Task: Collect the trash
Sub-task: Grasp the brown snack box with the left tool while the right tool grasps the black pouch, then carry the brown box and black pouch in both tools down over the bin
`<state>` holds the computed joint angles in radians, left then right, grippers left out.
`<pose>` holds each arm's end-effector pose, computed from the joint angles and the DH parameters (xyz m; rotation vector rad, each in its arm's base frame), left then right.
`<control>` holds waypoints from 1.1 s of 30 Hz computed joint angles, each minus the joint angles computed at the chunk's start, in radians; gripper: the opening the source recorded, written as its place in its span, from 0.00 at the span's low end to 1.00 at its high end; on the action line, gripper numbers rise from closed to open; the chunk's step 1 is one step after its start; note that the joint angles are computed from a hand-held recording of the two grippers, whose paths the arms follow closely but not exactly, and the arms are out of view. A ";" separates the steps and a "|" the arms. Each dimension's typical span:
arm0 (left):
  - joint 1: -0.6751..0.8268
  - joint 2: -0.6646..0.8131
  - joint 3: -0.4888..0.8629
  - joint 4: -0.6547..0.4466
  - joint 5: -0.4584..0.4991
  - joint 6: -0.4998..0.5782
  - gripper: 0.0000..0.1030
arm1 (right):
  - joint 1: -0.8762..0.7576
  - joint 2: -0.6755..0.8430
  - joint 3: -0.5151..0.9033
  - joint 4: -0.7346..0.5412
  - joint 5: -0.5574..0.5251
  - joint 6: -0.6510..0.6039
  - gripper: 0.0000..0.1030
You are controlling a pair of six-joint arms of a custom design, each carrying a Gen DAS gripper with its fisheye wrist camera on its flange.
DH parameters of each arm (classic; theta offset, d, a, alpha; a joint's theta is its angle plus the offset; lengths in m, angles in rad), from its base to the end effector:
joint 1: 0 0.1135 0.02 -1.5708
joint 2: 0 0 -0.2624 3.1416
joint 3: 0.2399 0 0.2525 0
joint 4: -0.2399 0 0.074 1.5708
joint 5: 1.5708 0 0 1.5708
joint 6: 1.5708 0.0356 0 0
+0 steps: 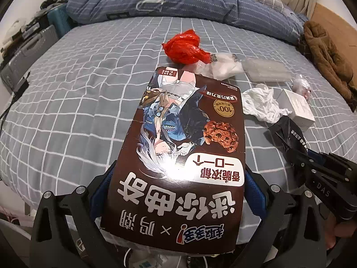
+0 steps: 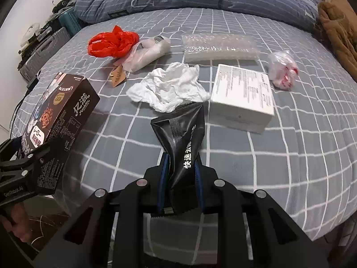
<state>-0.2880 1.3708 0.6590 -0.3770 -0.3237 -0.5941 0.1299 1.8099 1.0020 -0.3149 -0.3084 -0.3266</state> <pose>0.2359 -0.0581 0.1604 -0.4937 2.5242 0.1098 0.3375 0.0550 0.1353 -0.6900 2.5564 0.3501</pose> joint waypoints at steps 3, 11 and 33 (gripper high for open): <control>-0.024 -0.034 -0.007 -0.028 -0.013 -0.021 0.93 | -0.015 -0.046 -0.032 -0.012 -0.010 -0.005 0.21; -0.099 -0.119 -0.011 -0.125 -0.057 -0.101 0.93 | -0.047 -0.159 -0.093 -0.052 -0.037 -0.026 0.21; -0.416 -0.308 -0.071 -0.363 -0.211 -0.418 0.93 | -0.168 -0.489 -0.299 -0.163 -0.124 -0.122 0.21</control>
